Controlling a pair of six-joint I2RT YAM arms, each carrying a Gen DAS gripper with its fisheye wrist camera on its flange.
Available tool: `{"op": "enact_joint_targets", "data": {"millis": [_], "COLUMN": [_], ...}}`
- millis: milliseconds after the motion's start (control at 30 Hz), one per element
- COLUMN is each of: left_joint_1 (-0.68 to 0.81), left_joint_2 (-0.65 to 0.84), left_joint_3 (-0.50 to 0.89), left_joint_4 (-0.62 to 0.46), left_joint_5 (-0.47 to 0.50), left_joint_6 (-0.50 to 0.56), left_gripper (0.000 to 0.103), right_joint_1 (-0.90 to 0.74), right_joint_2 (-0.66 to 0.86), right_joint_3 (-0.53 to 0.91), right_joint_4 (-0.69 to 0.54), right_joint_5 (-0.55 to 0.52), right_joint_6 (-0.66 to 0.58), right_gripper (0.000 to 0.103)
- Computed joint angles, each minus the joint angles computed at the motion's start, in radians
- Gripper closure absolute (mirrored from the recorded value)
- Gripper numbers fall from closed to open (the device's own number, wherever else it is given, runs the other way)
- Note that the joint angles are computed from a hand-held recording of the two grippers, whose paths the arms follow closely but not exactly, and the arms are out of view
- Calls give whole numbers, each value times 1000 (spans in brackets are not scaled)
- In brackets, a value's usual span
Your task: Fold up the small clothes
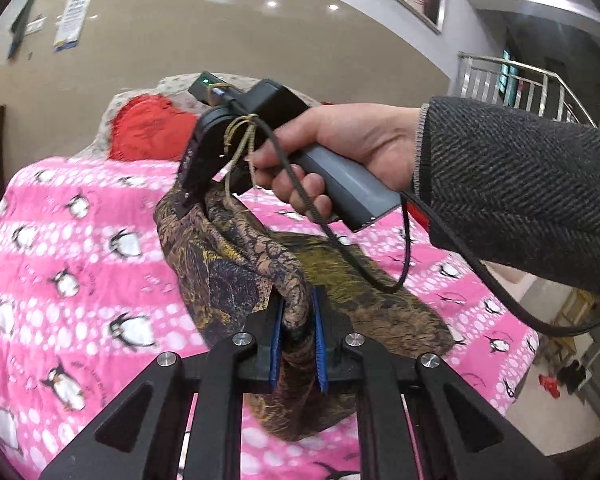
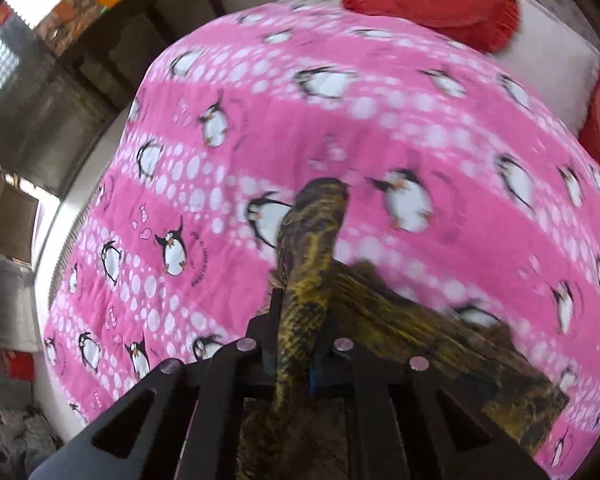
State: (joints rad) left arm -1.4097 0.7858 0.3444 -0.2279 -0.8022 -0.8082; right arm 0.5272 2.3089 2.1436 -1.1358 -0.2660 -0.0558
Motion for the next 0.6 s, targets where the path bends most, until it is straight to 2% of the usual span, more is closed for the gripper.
{"op": "enact_joint_targets", "data": {"millis": [200, 300, 600], "left_joint_1": [68, 78, 90], "left_joint_2": [318, 480, 900], "left_joint_3": [129, 227, 548], "left_joint_4": [228, 294, 367], "left_joint_5": [161, 237, 412], "left_joint_6": [150, 199, 268], "left_gripper": [103, 103, 103], "right_joint_1": [-175, -283, -558], "right_joint_2": [-160, -207, -191], "right_joint_3": [-244, -324, -343], "right_joint_4": [73, 79, 21], "right_joint_5": [-56, -72, -100], "right_joint_6": [-91, -166, -404], "right_gripper": [95, 95, 96]}}
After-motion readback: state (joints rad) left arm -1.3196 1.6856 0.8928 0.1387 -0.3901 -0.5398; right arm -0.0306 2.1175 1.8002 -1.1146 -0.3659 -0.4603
